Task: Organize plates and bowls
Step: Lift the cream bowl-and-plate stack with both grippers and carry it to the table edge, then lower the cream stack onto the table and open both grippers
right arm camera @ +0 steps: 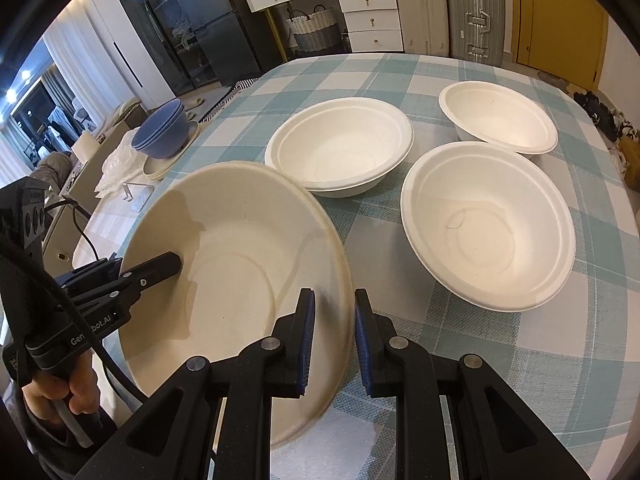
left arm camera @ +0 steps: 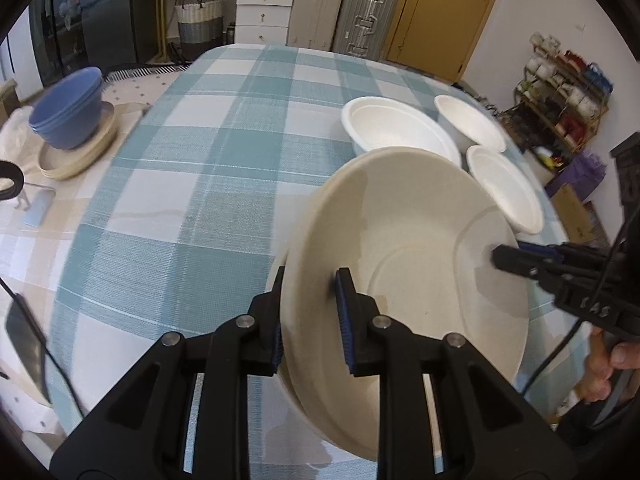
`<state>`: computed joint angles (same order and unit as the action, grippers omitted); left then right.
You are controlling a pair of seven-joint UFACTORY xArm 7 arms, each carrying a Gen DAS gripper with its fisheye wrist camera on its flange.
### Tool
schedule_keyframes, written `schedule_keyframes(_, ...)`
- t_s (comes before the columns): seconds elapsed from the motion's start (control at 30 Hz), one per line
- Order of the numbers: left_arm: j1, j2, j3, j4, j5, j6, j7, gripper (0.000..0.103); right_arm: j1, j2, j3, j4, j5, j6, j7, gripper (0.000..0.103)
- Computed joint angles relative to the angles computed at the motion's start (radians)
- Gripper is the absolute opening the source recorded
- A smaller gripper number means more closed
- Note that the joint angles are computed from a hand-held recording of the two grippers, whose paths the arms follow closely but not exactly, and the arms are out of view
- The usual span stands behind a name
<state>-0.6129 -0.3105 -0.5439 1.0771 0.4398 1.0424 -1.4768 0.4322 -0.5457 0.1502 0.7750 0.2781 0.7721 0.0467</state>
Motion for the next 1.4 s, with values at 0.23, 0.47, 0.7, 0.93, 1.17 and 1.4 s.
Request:
schedule_keyframes(0.23, -0.005, 0.011, -0.001, 0.015, 0.001, 0.031, 0.014, 0.033, -0.001, -0.020, 0.001, -0.004, -0.012, 0.005, 0.005, 0.020)
schedule_keyframes(0.47, -0.012, 0.005, 0.002, 0.015, -0.001, 0.057, 0.016, 0.059, 0.001, -0.024, -0.007, -0.004, -0.002, 0.013, -0.004, 0.020)
schedule_keyframes(0.7, -0.024, 0.056, -0.019, 0.085, 0.028, 0.186, 0.033, 0.076, 0.007, -0.028, -0.007, -0.016, 0.013, 0.010, -0.012, 0.020)
schedule_keyframes(0.93, -0.054, 0.067, -0.011, 0.117, 0.052, 0.279, 0.024, 0.077, 0.013, -0.035, -0.007, -0.017, 0.023, 0.006, -0.015, 0.021)
schedule_keyframes(1.17, -0.057, 0.026, 0.002, 0.107, 0.043, 0.285, 0.035, 0.077, 0.012, -0.063, -0.015, -0.023, 0.029, 0.007, -0.020, 0.038)
schedule_keyframes(1.4, -0.027, 0.015, -0.009, 0.137, 0.048, 0.275, 0.072, 0.080, -0.003, -0.107, -0.026, -0.015, 0.019, 0.016, -0.022, 0.068)
